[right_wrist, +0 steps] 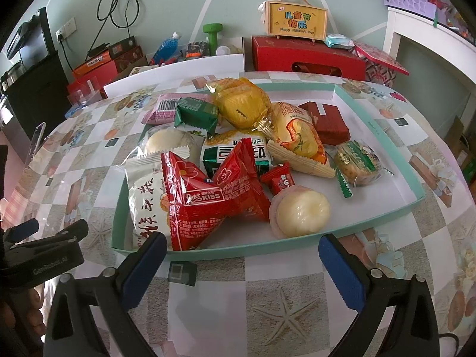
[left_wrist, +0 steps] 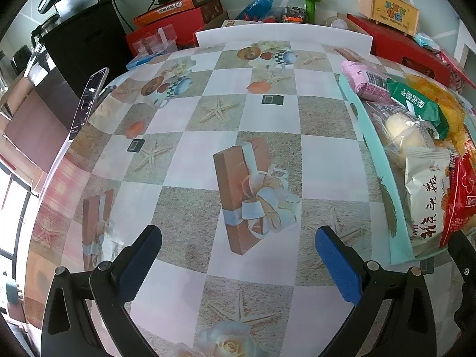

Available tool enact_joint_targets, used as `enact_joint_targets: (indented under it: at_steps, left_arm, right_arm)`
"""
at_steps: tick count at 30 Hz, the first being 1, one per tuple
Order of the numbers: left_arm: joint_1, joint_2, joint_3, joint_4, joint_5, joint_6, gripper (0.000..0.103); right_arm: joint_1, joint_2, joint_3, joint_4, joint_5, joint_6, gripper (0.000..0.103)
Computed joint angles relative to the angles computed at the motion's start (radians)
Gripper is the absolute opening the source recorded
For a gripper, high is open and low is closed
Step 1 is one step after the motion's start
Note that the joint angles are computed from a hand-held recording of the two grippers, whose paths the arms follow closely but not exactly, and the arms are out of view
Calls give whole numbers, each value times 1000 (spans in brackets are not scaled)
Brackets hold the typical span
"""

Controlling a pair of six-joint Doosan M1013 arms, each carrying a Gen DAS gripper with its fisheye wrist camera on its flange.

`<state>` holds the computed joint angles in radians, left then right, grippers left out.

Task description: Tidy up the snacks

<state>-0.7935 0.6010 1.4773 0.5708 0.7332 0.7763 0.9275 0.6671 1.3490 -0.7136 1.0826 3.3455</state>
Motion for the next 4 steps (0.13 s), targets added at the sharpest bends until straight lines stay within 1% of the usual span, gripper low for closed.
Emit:
enact_joint_targets:
  at_steps: [4]
  left_arm:
    - [0, -1, -1, -6, -5, 14, 103]
  right_arm:
    - [0, -1, 1, 0, -2, 2, 103]
